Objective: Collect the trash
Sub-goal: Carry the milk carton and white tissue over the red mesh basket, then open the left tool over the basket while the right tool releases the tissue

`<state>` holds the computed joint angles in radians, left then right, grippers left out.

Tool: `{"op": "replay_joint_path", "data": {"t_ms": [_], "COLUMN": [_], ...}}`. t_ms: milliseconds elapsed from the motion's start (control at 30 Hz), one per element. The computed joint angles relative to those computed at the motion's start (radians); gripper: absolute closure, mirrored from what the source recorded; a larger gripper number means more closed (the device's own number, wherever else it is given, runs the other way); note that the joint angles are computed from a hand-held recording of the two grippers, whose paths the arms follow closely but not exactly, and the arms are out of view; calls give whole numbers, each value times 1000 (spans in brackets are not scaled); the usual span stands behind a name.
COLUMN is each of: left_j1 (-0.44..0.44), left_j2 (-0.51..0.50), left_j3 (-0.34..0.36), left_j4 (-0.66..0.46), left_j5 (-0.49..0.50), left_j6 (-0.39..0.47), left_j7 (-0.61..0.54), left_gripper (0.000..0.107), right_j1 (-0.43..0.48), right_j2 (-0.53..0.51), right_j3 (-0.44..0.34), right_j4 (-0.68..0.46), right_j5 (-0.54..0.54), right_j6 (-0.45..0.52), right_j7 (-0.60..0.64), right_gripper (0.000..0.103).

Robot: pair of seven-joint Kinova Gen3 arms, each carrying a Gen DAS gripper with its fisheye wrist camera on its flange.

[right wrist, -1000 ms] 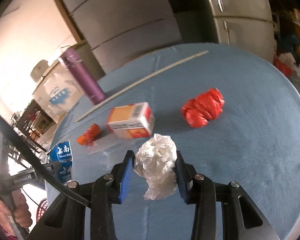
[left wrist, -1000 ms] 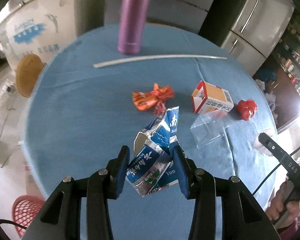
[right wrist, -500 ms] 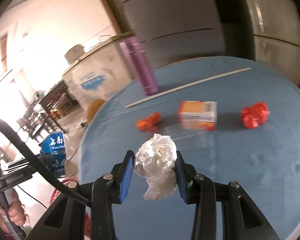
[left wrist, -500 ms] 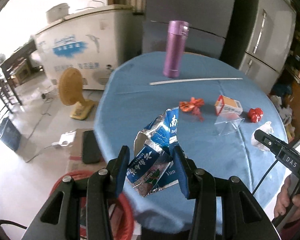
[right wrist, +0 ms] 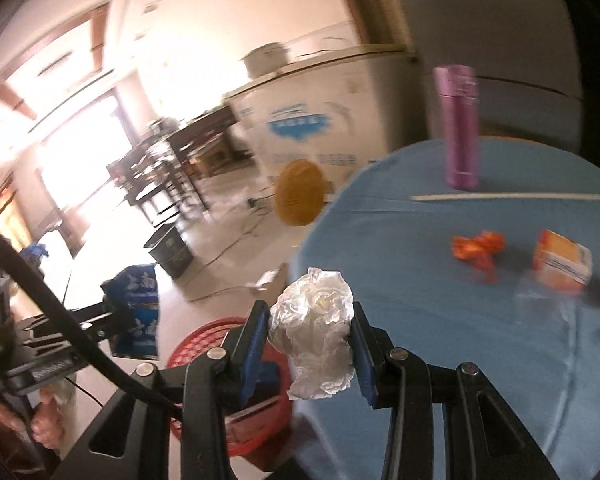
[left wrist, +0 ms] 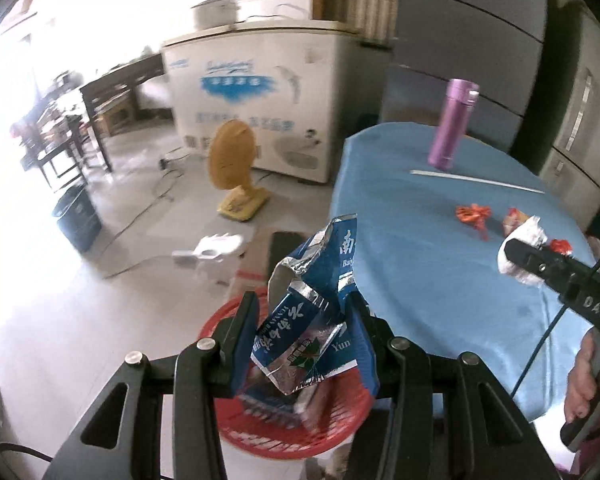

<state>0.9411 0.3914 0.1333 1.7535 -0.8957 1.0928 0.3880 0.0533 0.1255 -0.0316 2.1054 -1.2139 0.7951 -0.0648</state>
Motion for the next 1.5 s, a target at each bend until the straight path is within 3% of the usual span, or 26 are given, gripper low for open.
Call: {"op": "replay_joint_path", "data": {"t_ms": [200, 500, 1033, 1167, 1200, 1300, 1367, 1500], "left_j1": [0, -35, -71, -82, -86, -81, -56, -37], "left_j2": [-19, -19, 14, 14, 12, 8, 4, 33], "left_j3": [15, 33, -10, -27, -33, -49, -57, -32], "left_j4": [82, 166, 222, 227, 226, 206, 189, 142], "left_j5": [72, 165, 221, 233, 230, 219, 192, 163], "left_j6": [29, -6, -246, -301, -311, -278, -225, -136], "left_j7": [64, 99, 21, -16, -29, -56, -38, -57], "left_gripper": [62, 62, 61, 61, 60, 51, 38, 37], "right_j1": [-69, -115, -192, -191, -178, -143, -103, -44], "right_j2": [11, 49, 176, 213, 222, 247, 266, 265], "right_j3": [-45, -69, -158, -175, -185, -196, -202, -196], "right_j4": [-3, 37, 23, -13, -20, -45, -58, -25], "right_j5": [55, 77, 242, 276, 261, 218, 169, 63], "right_j6": [40, 18, -75, -79, -76, -52, -21, -7], "right_j7": [-34, -40, -226, -298, -298, -316, -306, -202], "right_gripper": [61, 61, 60, 57, 52, 31, 31, 31]}}
